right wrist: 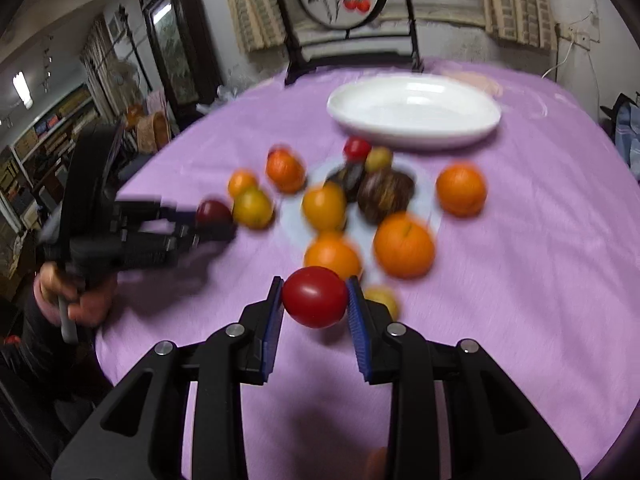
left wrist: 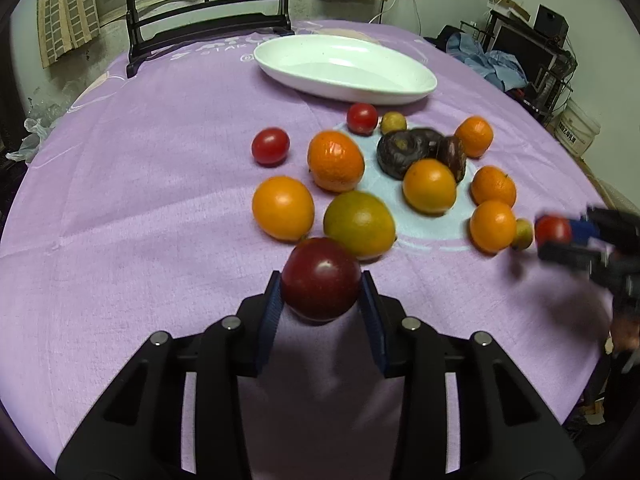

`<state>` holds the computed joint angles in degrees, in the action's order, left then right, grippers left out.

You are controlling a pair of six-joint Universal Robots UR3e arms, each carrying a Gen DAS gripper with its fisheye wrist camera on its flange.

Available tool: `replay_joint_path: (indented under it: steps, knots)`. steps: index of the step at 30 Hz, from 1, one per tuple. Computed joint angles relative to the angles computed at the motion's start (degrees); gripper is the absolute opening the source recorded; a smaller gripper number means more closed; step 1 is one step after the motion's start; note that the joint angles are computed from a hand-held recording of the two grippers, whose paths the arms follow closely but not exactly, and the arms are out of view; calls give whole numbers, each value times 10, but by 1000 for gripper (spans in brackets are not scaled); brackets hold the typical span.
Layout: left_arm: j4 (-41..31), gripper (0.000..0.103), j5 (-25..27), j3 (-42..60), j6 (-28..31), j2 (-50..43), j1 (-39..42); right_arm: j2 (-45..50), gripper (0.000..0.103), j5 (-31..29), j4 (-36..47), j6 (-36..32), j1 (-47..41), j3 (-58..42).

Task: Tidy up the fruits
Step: 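Carry both tomatoes to the white oval plate and open both tools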

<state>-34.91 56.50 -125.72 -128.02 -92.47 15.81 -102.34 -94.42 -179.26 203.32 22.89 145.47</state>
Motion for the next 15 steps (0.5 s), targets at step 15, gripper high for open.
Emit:
replay_joint_path:
  steps: [15]
  knots:
    - [-45,39,96,606,-295,-384,-251,290,32,76,99,-101,-264,-337]
